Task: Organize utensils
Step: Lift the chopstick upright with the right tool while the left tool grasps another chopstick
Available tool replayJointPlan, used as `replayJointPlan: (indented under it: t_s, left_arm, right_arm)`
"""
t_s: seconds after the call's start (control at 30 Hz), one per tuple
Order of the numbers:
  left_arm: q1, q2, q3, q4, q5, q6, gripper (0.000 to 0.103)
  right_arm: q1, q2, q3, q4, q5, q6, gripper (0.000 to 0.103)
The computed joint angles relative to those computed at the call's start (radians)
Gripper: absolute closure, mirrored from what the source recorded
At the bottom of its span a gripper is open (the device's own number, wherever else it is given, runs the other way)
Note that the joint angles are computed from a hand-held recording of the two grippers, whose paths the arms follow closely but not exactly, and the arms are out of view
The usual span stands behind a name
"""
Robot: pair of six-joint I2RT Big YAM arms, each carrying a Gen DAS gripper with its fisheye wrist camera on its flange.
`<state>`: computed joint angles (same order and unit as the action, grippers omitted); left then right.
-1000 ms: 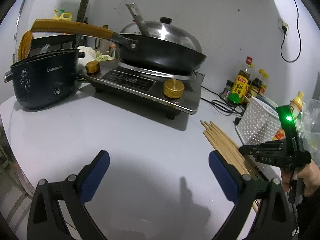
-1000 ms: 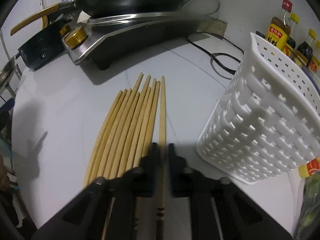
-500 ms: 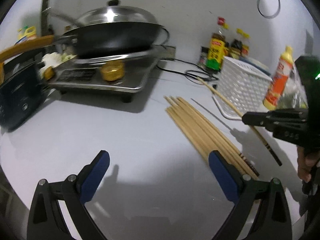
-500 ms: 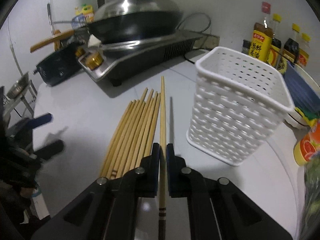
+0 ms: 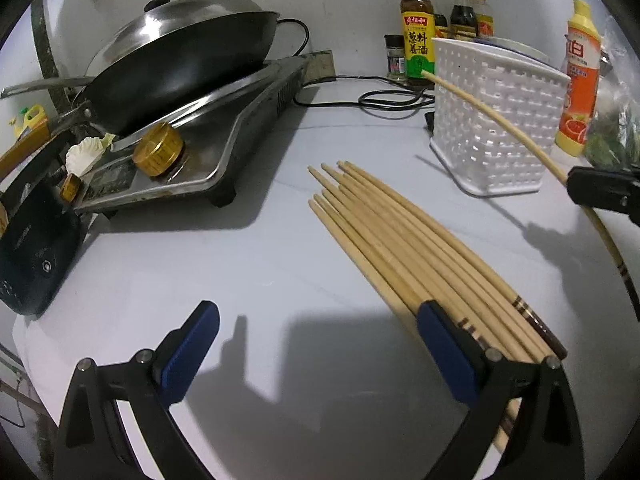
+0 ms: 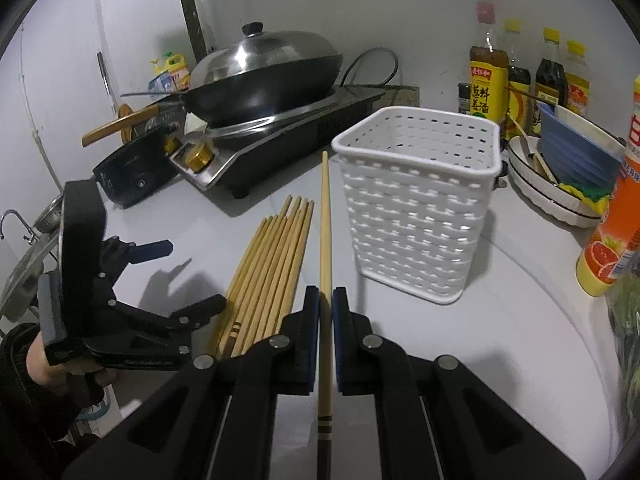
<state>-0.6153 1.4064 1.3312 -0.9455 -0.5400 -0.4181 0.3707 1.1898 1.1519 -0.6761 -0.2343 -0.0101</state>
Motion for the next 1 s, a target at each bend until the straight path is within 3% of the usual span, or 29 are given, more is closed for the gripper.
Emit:
replayJointPlan:
  t_s: [0.27,0.43,0.57,0.67,0.73,0.83,1.0]
  left_arm:
    - [0.015,0.014,0.026,-0.049,-0.021,0.023,0.004]
    - [0.043,0.007,0.021,-0.038,0.064,0.026,0.005]
    - [0.05,0.021,0.033,-0.032,0.119,0.054,0.027]
    - [0.054,0.025,0.042,-0.025,0.162,0.056,0.049]
    - [0.053,0.024,0.041,-0.018,0.186,0.051,0.072]
    - [0.046,0.023,0.04,-0.008,0.216,0.052,0.091]
    - [0.039,0.004,0.023,0.002,0.237,0.023,0.094]
  right_arm:
    - [-0.006,-0.003,-0.005,0.006,-0.026,-0.016,0.097]
    - [-0.009,-0.002,-0.004,0.009,-0.037,-0.018,0.097]
    - [-0.014,-0.009,-0.002,0.011,-0.043,-0.016,0.097]
    - [-0.018,-0.022,-0.007,0.019,-0.049,-0.017,0.097]
    - [-0.021,-0.029,-0.009,0.022,-0.052,-0.014,0.097]
    - [-0.026,-0.04,-0.014,0.023,-0.054,-0.009,0.097]
    - [-0.035,-0.061,-0.023,0.018,-0.065,-0.008,0.097]
